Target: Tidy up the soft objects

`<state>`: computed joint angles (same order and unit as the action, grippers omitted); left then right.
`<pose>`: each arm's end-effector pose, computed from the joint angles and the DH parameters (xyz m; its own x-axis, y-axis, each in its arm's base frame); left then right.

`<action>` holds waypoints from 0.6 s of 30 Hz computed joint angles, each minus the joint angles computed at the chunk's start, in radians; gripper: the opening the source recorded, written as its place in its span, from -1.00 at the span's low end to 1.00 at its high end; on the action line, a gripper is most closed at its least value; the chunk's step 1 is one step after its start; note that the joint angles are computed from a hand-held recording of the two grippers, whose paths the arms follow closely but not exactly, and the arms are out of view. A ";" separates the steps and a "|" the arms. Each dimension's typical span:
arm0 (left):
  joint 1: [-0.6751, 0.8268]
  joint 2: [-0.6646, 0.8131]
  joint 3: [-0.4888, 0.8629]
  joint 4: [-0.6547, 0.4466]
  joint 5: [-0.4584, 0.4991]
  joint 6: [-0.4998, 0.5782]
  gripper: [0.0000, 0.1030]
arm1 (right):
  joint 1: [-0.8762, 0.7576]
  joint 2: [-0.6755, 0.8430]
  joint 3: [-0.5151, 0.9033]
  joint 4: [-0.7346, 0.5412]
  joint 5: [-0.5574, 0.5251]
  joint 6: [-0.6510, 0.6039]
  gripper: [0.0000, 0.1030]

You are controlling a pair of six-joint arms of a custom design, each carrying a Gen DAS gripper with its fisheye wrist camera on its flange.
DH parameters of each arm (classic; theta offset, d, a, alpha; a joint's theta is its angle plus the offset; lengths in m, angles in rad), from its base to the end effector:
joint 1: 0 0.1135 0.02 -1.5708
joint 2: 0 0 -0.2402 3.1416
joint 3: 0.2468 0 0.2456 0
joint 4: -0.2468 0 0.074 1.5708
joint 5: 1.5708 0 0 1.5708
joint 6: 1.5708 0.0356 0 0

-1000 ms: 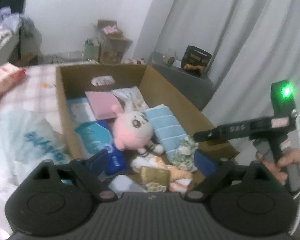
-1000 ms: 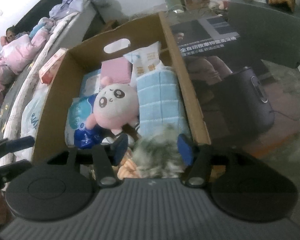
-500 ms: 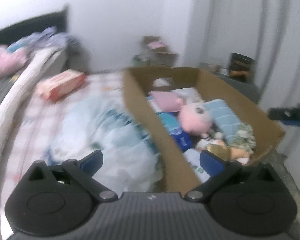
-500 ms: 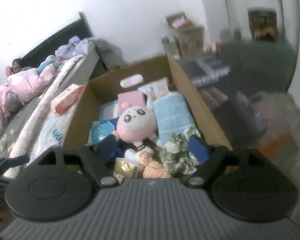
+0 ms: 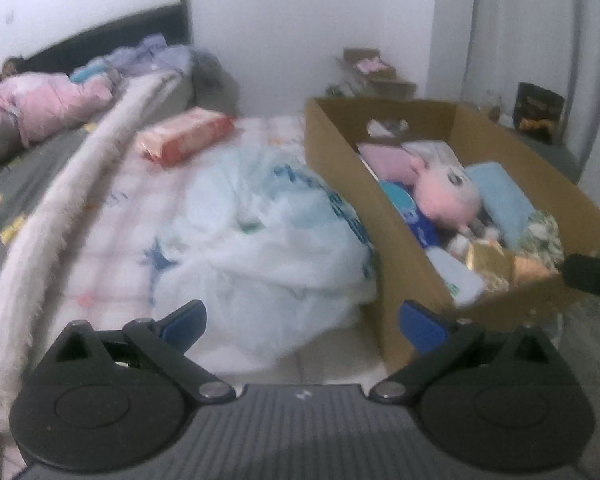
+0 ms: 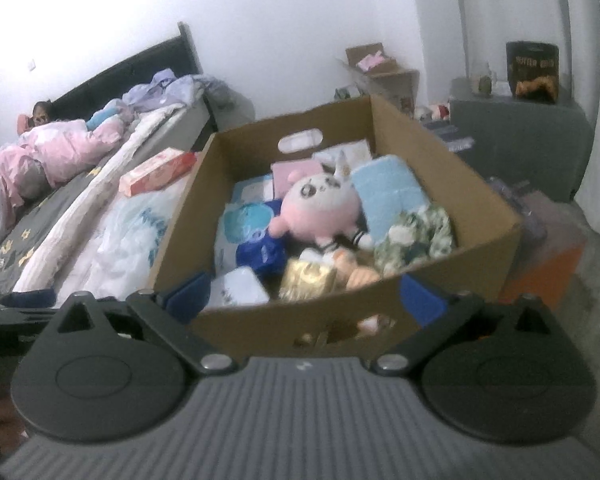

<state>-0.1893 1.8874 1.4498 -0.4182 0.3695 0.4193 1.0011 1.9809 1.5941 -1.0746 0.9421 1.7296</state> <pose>0.3965 -0.0891 0.2142 -0.5112 0.4845 -0.7098 0.6746 0.7380 0.0178 0.2235 0.2955 0.2051 -0.3572 0.5190 -0.7766 0.6002 0.7646 0.2349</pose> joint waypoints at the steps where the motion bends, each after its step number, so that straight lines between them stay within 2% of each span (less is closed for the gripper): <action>1: -0.003 -0.006 -0.008 -0.008 -0.002 0.000 1.00 | 0.005 0.018 0.028 -0.031 -0.009 0.012 0.98; 4: -0.015 -0.045 -0.058 0.003 -0.014 -0.005 1.00 | 0.021 0.057 0.098 -0.137 -0.035 0.050 0.98; 11: -0.043 -0.081 -0.084 -0.052 -0.035 -0.040 0.99 | 0.047 0.076 0.147 -0.191 -0.072 0.046 0.98; 18: -0.060 -0.092 -0.071 -0.095 -0.041 -0.056 0.99 | 0.020 0.038 0.075 -0.096 -0.106 -0.012 0.98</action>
